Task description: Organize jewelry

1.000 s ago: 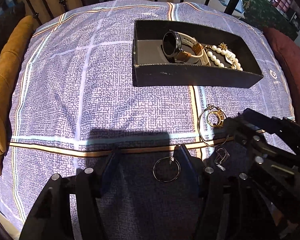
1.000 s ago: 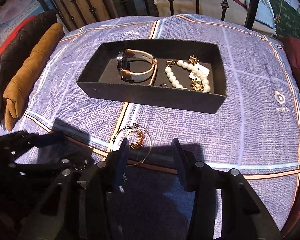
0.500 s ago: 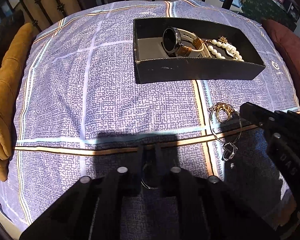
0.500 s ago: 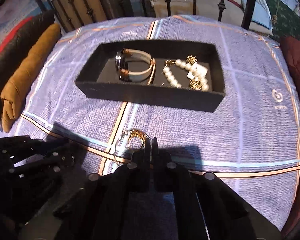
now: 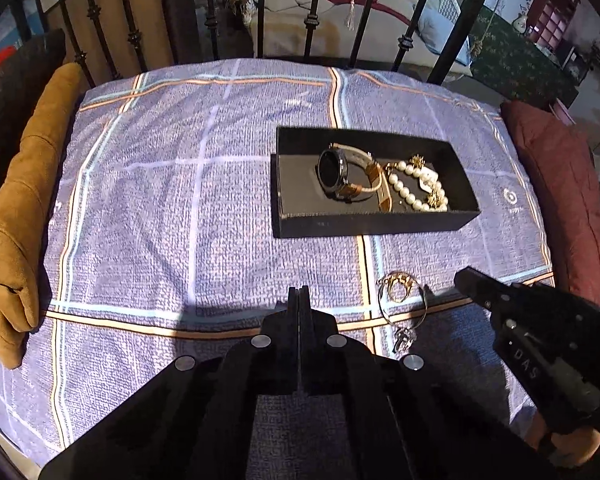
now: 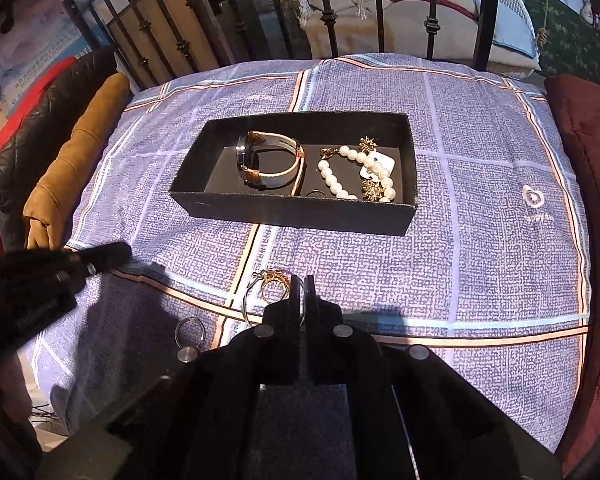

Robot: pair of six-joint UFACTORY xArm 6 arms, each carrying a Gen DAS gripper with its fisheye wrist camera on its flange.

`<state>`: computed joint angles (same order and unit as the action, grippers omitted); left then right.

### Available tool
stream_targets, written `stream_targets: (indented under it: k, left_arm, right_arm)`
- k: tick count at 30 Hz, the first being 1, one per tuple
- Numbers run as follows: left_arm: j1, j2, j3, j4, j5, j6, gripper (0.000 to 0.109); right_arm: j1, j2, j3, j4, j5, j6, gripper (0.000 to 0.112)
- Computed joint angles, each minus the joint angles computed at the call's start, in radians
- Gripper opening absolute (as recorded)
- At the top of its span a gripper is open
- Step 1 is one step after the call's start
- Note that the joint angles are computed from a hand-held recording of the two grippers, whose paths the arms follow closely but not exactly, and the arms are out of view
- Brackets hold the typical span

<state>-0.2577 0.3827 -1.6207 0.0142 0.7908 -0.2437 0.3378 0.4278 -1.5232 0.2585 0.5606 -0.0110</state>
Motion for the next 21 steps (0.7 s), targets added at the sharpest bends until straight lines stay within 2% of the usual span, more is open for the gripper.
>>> stream_targets:
  k: [3,6,9,10,11,12,13,14,18,20,21]
  left_arm:
    - [0.007,0.014,-0.045,-0.022,-0.004,0.018,0.0]
    - [0.002,0.041,-0.091,-0.079,0.042,0.073,0.0]
    - [-0.018,0.034,-0.047,-0.134,0.064,0.138,0.001]
    - [-0.027,0.032,-0.026,-0.139,0.07,0.144,0.005]
    - [-0.034,0.03,-0.003,-0.138,0.066,0.146,0.02]
    - [-0.043,0.028,0.021,-0.107,0.055,0.116,0.041]
    - [-0.052,0.027,0.045,-0.07,0.037,0.083,0.048]
    - [-0.056,0.029,0.063,-0.055,0.022,0.067,0.051]
    - [-0.06,0.029,0.114,-0.033,-0.033,0.03,0.05]
    - [-0.061,0.026,0.118,-0.035,-0.033,0.037,0.051]
    - [-0.06,0.023,0.118,-0.048,-0.027,0.052,0.055]
  right_arm:
    - [-0.002,-0.011,0.007,-0.003,-0.015,0.0,0.002]
    - [-0.002,-0.016,0.011,-0.02,-0.018,-0.007,0.003]
    - [-0.003,-0.025,0.03,0.085,0.0,-0.087,0.004]
    - [0.001,-0.028,0.039,0.084,0.008,-0.092,0.004]
    - [0.005,-0.029,0.048,0.099,0.021,-0.115,0.004]
    - [0.011,-0.034,0.061,0.103,0.02,-0.122,0.004]
    - [0.015,-0.033,0.069,0.118,0.025,-0.139,0.004]
    - [0.019,-0.027,0.066,0.136,0.039,-0.16,0.004]
    - [0.037,0.001,0.057,0.06,0.04,-0.117,0.005]
    - [0.029,0.02,0.04,0.082,0.063,-0.113,0.005]
    - [0.023,0.023,0.035,0.103,0.074,-0.111,0.005]
